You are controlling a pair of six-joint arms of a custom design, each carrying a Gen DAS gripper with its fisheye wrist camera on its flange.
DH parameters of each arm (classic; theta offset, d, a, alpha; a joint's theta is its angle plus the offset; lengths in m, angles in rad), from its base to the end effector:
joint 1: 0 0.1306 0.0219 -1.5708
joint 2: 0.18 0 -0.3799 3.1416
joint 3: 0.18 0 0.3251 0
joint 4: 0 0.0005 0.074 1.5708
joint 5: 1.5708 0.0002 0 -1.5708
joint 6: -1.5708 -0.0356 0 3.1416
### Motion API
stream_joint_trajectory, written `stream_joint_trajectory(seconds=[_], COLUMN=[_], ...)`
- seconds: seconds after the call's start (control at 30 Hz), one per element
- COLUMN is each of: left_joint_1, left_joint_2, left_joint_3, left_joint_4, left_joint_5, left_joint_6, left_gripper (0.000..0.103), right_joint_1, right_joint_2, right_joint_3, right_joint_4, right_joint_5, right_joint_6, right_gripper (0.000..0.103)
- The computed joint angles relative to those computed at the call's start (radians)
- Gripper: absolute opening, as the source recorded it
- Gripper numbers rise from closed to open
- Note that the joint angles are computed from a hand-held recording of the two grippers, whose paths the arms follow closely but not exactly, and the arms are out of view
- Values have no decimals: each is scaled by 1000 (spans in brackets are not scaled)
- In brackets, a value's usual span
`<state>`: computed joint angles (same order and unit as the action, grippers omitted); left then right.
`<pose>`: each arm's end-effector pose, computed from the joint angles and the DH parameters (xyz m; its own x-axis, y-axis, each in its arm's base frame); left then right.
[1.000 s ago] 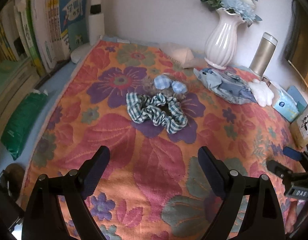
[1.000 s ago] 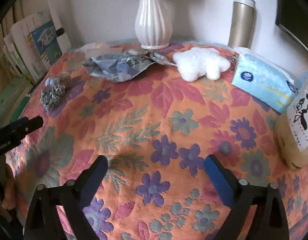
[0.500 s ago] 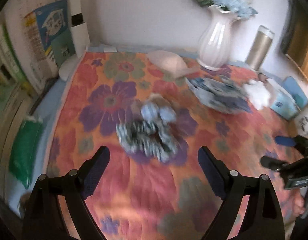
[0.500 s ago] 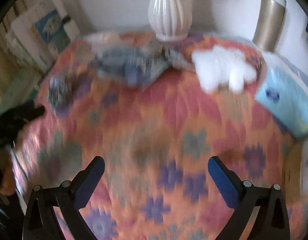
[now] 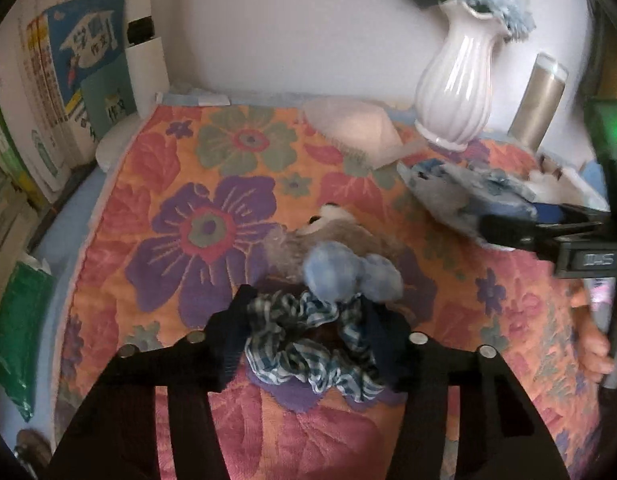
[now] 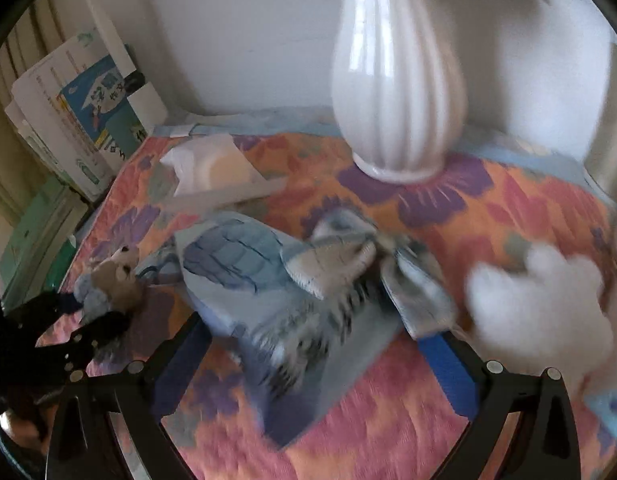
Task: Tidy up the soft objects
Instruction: 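Grasp the checked scrunchie with the left tool while the right tool grasps the wipes bag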
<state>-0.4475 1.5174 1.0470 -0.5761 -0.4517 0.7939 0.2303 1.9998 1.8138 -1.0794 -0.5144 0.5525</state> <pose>0.3784 -0.1650 0.2682 -0.6843 -0.3832 -0.6204 -0.4217 0.9021 -0.0921 0.5706 0.1513 0.2819 -0.6105 -0.6124 -0.5022 -0.7791 0.5785 0.2416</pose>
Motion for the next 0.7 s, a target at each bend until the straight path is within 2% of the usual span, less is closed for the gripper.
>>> stream_joint_trajectory(seconds=[0.03,0.07,0.1,0.17,0.23,0.33,0.43,0.53,0.57,0.6,0.63,0.67,0.7], left_joint_1=[3,5,7,2,-9,-14,-16,-7,-6,-5,-5,-7,-5], left_joint_2=[-8,-17,-28,-60,-79,-63,-67,-64,-63,-63,-60,-55,-49], left_joint_3=[-11,-23,-37,-75,-96,-74,-75,-72,-70,-71,-69,-63,-56], left_joint_4=[19,36,57,126,167,133,138,127,124,123,117,105,90], left_joint_5=[8,14,20,12,-8,-13,-16,10,15,17,14,12,20], left_joint_6=[1,4,5,-5,-18,-17,-20,-15,-15,-16,-14,-10,-7], left_gripper=[36,36,36,36,36,36,36,37,40,47,47,47,56], right_joint_1=[9,18,20,18,14,-8,-34,-69,-83,-96,-106,-116,-125], right_joint_2=[1,-4,-13,-38,-61,-115,-201,-306,-341,-372,-386,-394,-391], right_joint_3=[-1,-12,-24,-59,-90,-157,-266,-394,-438,-480,-499,-513,-512], right_joint_4=[8,21,23,22,20,-23,2,79,117,153,159,128,90], right_joint_5=[7,12,-1,-40,-61,-122,-116,-66,-26,20,47,72,78], right_joint_6=[2,13,36,82,110,143,160,157,156,149,148,162,189], right_gripper=[99,90,76,54,52,51,51,51,51,51,52,54,58])
